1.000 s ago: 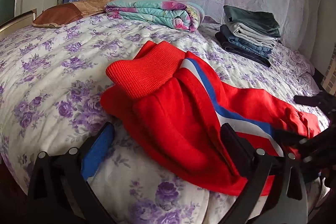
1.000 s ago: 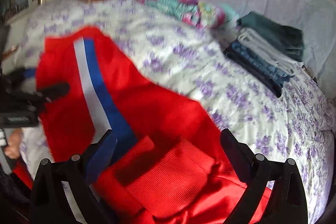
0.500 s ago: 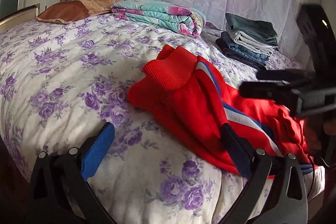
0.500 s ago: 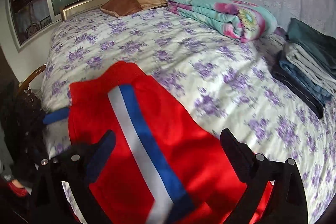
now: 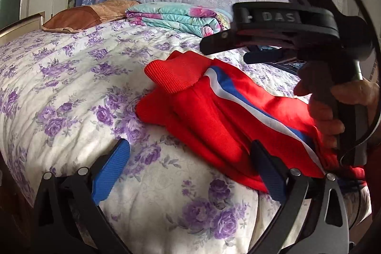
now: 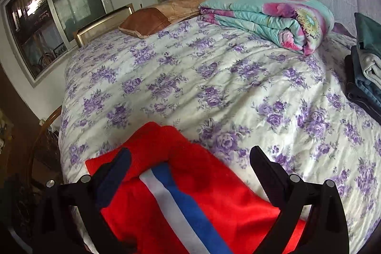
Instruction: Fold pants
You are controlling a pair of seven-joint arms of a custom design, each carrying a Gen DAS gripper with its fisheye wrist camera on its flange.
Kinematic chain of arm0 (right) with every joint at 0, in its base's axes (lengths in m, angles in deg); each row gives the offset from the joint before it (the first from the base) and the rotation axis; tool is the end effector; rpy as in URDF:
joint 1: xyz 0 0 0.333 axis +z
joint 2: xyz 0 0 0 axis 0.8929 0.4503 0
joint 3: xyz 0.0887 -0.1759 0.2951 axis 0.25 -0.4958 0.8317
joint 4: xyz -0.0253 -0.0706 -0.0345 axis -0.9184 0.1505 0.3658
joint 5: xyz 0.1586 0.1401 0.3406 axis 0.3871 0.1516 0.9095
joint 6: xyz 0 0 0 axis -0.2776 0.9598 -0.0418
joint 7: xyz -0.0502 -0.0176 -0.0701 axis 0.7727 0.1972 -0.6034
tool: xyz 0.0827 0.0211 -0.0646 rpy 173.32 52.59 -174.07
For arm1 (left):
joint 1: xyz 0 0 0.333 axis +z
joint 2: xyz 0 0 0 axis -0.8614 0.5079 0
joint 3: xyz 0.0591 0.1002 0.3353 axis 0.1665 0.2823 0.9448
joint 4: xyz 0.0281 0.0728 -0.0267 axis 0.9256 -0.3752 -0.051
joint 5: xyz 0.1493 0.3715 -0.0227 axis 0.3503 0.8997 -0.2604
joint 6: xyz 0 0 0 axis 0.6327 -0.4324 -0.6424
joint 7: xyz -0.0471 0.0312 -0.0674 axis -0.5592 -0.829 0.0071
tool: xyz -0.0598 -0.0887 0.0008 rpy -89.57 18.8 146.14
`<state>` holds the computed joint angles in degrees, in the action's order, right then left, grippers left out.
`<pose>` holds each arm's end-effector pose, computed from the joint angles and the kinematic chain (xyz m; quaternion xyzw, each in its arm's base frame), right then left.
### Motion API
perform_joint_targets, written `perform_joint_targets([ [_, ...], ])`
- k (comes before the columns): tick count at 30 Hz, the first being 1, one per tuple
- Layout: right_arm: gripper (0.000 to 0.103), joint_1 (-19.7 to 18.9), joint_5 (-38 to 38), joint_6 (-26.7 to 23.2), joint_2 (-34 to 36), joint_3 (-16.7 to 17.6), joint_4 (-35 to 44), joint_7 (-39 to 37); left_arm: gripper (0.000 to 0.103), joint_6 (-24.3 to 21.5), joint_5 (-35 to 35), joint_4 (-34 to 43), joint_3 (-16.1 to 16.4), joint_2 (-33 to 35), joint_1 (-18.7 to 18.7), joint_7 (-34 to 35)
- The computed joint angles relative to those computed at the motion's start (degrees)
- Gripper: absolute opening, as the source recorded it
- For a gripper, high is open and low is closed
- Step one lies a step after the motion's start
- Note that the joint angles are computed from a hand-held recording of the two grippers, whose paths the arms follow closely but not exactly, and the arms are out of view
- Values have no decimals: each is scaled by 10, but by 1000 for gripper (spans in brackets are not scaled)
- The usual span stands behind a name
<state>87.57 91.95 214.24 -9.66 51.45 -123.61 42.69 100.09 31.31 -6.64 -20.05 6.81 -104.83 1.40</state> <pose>0.6260 0.4049 0.5274 -0.9112 0.2616 -0.0317 0.3167 0.4528 -0.5591 0.4232 -0.7577 0.4553 -0.3303 0.3309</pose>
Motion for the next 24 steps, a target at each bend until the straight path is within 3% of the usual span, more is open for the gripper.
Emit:
perform_joint_targets([
  [2, 100, 22, -49, -24, 29, -13, 27, 21, 98, 5, -2, -2, 0, -1, 2, -3],
  [4, 100, 10, -13, -41, 33, -9, 37, 26, 98, 11, -1, -5, 0, -4, 4, -8],
  [6, 99, -23, 0, -45, 10, 15, 18, 27, 98, 11, -2, -5, -1, -4, 5, -1],
  [8, 99, -47, 73, 13, -61, 15, -68, -55, 98, 8, -1, -3, 0, -1, 4, 5],
  [10, 100, -81, 151, 30, -129, 15, -144, -143, 98, 5, 4, -3, 1, 0, 2, 1],
  [13, 100, -104, 252, 39, -227, -16, -260, -262, 98, 0, 6, 1, 2, 3, 0, 0],
  [15, 100, -100, 284, 79, -276, -39, -333, -321, 98, 2, 4, 0, 2, 2, 2, 0],
  [17, 100, -90, 270, 161, -305, -50, -399, -340, 98, 7, -3, 1, 0, 1, 4, 3],
  [19, 100, -82, 188, 222, -305, -57, -440, -275, 98, 15, -10, -1, -1, -3, 8, 3],
  [21, 100, -90, 168, 254, -292, -49, -467, -277, 98, 26, -17, -5, -2, -8, 13, -1],
  [22, 100, -65, 218, 263, -300, -73, -474, -319, 98, 37, -19, -8, -3, -11, 16, -7],
  [24, 99, -69, 237, 224, -309, -85, -466, -329, 98, 66, -17, -25, -2, -25, 24, -34],
])
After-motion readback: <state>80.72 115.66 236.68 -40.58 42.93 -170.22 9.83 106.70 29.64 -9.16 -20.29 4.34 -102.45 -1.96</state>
